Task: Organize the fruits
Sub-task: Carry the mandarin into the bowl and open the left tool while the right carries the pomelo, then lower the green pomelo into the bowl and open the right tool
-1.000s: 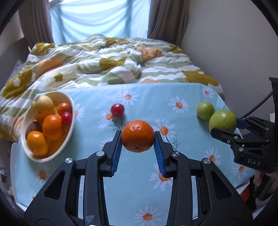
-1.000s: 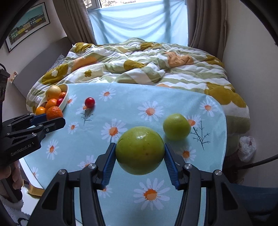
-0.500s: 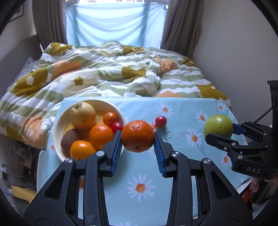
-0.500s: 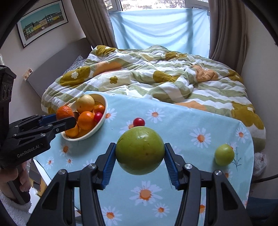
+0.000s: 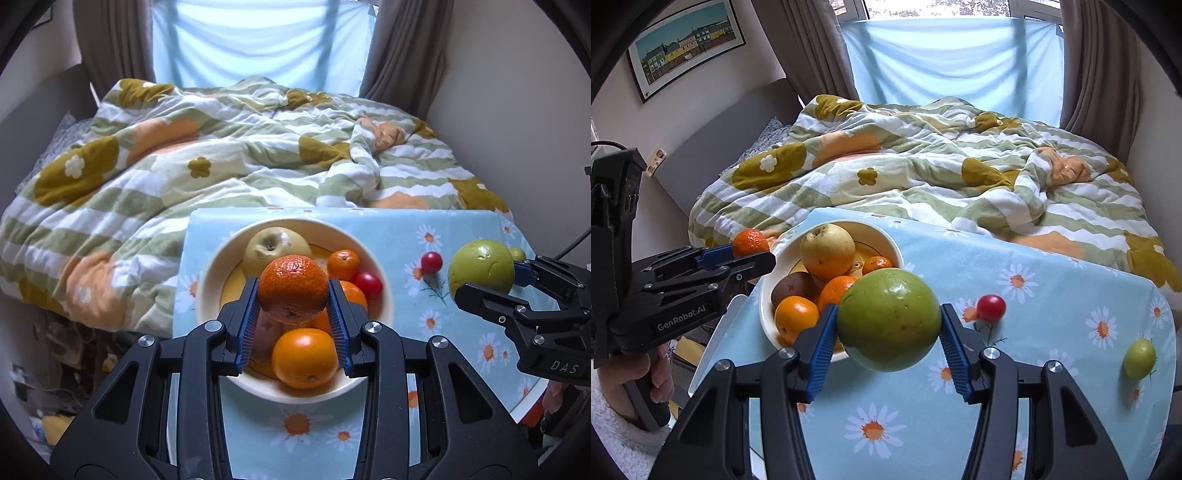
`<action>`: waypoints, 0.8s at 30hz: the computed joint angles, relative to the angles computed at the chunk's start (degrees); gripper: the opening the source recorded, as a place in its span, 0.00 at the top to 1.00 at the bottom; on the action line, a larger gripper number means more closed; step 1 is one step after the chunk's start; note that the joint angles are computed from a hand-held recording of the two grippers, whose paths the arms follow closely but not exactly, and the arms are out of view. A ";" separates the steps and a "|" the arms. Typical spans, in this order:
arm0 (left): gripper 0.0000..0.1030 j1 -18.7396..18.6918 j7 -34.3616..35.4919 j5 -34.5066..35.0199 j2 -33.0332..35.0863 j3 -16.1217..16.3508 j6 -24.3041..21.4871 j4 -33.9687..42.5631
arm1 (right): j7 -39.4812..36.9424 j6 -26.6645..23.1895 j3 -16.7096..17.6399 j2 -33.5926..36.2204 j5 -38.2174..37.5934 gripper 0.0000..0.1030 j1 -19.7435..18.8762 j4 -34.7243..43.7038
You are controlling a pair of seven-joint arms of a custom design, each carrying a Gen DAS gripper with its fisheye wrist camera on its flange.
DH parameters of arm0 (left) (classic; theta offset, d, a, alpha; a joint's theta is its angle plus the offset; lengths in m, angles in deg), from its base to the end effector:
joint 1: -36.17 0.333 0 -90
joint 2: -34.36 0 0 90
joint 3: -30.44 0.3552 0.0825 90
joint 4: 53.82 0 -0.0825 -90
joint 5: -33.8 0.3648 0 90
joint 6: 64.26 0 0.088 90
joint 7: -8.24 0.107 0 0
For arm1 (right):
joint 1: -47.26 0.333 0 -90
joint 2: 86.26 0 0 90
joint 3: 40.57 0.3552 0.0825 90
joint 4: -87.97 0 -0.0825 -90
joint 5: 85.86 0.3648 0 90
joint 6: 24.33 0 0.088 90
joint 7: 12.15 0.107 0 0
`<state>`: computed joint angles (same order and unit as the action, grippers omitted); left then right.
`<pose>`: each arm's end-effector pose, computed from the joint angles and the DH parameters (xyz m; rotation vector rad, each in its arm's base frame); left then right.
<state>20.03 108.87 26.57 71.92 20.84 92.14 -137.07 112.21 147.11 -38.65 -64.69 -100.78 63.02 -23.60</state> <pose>0.7106 -0.2985 0.4166 -1.4518 2.3605 -0.8632 0.6275 0.2166 0.4129 -1.7317 1.8270 -0.4215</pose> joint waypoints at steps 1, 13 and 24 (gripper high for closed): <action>0.59 0.70 0.94 -0.11 1.08 -0.40 -1.03 1.52 | 1.06 -0.58 -0.78 0.87 -0.32 0.51 1.01 1.30; 0.59 3.44 9.36 -0.83 11.61 -1.31 -11.17 16.86 | 11.75 -6.86 -4.99 7.48 -4.46 0.51 6.22 11.84; 0.00 4.42 13.83 -2.11 12.84 -2.32 -12.23 18.52 | 18.63 -10.18 -6.04 9.14 -7.77 0.51 7.36 15.14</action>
